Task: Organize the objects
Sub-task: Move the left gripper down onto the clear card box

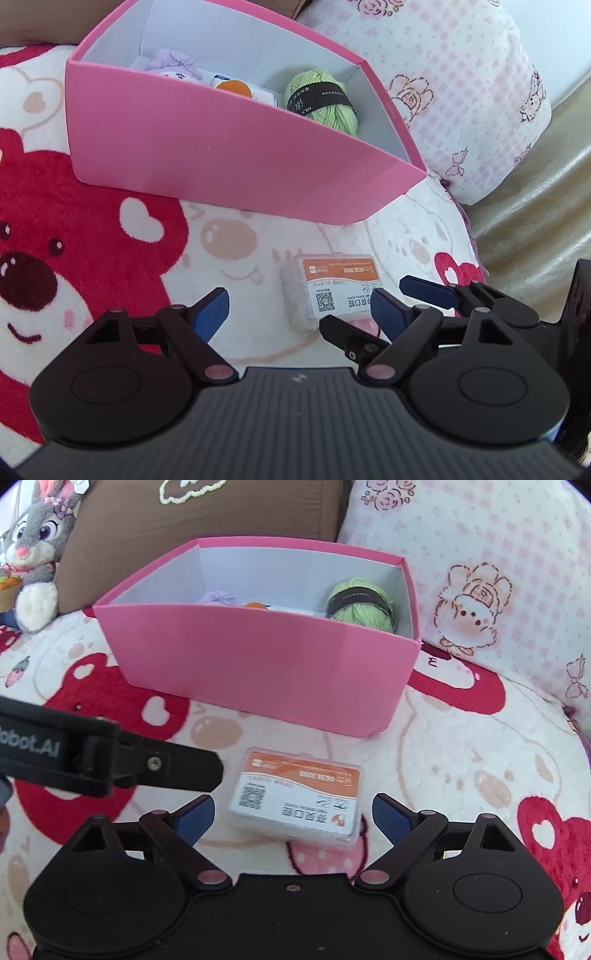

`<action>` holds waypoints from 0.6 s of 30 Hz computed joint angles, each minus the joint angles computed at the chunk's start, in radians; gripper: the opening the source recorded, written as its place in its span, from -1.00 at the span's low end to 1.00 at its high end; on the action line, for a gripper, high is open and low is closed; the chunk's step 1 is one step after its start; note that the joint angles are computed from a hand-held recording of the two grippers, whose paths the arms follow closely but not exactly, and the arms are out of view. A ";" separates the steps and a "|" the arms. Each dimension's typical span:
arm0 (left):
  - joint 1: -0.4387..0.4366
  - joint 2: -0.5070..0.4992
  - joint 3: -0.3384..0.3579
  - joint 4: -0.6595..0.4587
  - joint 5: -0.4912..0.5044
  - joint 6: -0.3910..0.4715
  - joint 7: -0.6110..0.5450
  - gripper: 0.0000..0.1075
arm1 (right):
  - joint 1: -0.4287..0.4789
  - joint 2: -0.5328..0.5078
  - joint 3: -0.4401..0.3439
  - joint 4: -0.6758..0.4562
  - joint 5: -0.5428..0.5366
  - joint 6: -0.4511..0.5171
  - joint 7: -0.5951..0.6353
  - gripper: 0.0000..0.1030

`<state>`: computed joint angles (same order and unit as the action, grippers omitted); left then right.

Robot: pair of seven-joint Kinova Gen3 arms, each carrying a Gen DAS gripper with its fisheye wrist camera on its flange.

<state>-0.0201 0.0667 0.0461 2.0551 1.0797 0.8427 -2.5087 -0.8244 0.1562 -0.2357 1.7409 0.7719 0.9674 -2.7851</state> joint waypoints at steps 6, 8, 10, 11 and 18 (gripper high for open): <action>0.021 0.003 0.016 -0.001 -0.050 -0.052 0.012 0.36 | 0.035 0.003 0.008 -0.010 -0.080 -0.033 0.048 0.83; 0.013 0.016 0.008 -0.007 -0.038 -0.025 0.012 0.35 | 0.031 0.011 0.008 -0.011 -0.080 -0.031 0.057 0.83; 0.005 0.027 0.009 -0.005 -0.014 -0.015 -0.015 0.34 | 0.029 0.020 0.013 -0.015 -0.083 -0.029 0.063 0.83; 0.005 0.032 0.012 -0.005 -0.008 -0.017 -0.023 0.32 | 0.032 0.022 0.017 -0.011 -0.086 -0.040 0.063 0.83; -0.031 0.109 0.019 0.025 0.119 0.033 -0.114 0.16 | 0.077 0.031 0.037 -0.003 -0.187 -0.104 0.106 0.84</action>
<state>-0.0510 0.1753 0.0656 2.0802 1.1984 0.8759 -2.6226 -0.7478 0.1873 -0.1984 1.7382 0.5850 0.8633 -2.6795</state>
